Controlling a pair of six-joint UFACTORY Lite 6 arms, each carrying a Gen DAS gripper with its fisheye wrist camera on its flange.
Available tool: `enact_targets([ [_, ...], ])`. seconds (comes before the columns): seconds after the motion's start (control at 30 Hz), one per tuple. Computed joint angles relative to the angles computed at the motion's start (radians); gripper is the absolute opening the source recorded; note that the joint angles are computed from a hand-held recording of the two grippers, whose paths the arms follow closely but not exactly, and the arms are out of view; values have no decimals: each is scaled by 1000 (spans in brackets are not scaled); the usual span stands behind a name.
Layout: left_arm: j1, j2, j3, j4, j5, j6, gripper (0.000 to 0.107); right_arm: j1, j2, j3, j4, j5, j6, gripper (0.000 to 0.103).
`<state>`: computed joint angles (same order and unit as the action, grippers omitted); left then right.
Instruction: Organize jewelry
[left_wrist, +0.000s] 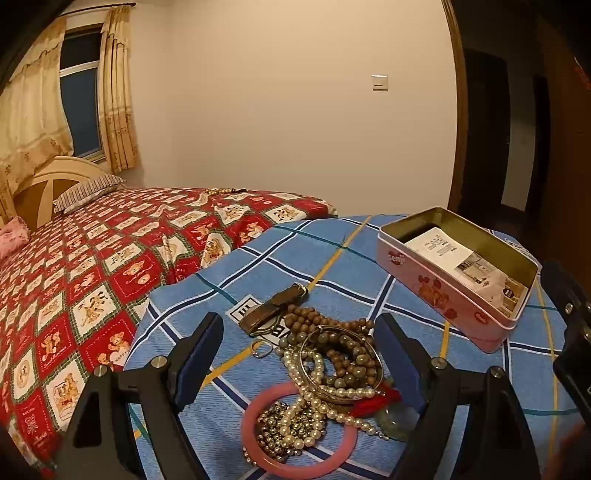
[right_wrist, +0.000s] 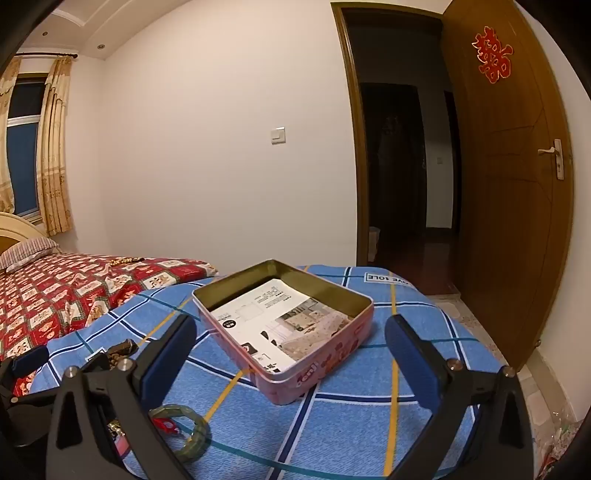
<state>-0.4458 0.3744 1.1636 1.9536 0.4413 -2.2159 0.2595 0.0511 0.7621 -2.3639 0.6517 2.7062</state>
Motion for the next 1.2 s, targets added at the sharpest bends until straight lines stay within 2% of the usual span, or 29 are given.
enact_targets([
  [0.17,9,2,-9,85,0,-86,84,-2,4,3,-7,0,4,103],
  [0.33,-1,-3,-4,34,-1,-39,84,-4,13,10,-5,0,4,103],
  [1.2,7,-9,-17,42,6,-56,84,-24,2,-1,-26,-5,12,103],
])
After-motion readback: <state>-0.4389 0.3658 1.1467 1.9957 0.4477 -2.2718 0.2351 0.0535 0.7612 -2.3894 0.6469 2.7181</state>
